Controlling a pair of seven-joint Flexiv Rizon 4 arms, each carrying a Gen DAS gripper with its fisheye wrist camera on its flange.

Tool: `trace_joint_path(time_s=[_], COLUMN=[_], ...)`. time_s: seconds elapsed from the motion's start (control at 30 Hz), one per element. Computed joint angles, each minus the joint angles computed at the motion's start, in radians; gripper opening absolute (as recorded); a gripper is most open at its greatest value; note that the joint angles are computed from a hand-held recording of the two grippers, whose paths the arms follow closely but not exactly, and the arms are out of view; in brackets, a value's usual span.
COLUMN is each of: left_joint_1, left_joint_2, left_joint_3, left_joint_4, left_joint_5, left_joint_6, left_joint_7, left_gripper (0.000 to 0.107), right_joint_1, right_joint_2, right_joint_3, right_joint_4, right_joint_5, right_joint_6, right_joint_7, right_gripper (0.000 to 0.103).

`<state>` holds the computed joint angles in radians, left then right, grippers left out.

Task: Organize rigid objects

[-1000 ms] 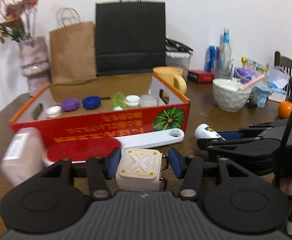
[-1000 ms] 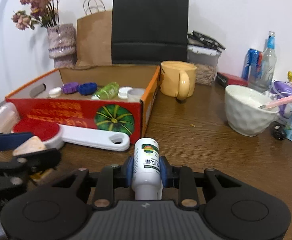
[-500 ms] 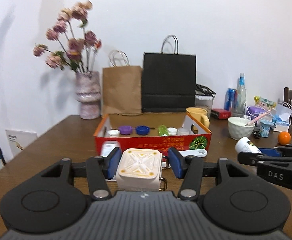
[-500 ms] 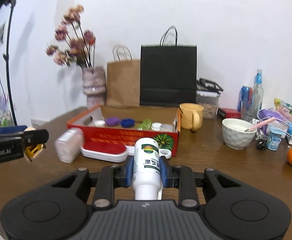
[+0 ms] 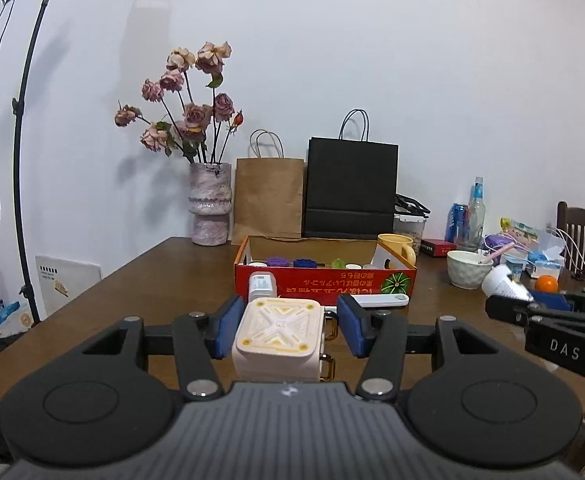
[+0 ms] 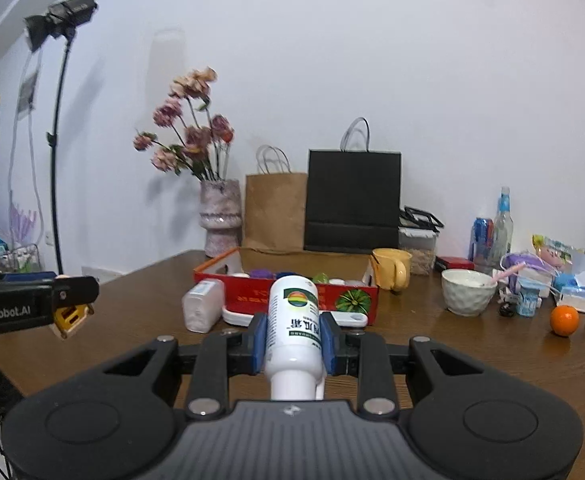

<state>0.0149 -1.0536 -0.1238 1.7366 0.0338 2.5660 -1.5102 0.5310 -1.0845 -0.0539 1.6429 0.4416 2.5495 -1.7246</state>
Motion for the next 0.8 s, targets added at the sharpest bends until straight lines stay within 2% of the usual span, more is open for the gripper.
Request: trace_joint_path(time_s=[0.27, 0.4, 0.8], left_joint_1=[0.000, 0.000, -0.006], left_joint_2=[0.007, 0.006, -0.026], left_joint_3=[0.009, 0.006, -0.006], left_joint_4=[0.037, 0.034, -0.074], left_joint_5=[0.011, 0.019, -0.015], left_joint_6=[0.060, 0.058, -0.046], left_joint_7=[-0.003, -0.002, 0.009], left_gripper=[0.053, 0.053, 0.053], right_joint_1=[0.014, 0.008, -0.021], right_joint_2=[0.011, 0.010, -0.019], right_joint_3=[0.014, 0.018, -0.012], right_joint_4=[0.035, 0.036, -0.069], right_joint_5=[0.017, 0.008, -0.011], right_joint_6=[0.035, 0.032, -0.072], right_joint_7=[-0.009, 0.000, 0.033], right_gripper=[0.027, 0.027, 0.027])
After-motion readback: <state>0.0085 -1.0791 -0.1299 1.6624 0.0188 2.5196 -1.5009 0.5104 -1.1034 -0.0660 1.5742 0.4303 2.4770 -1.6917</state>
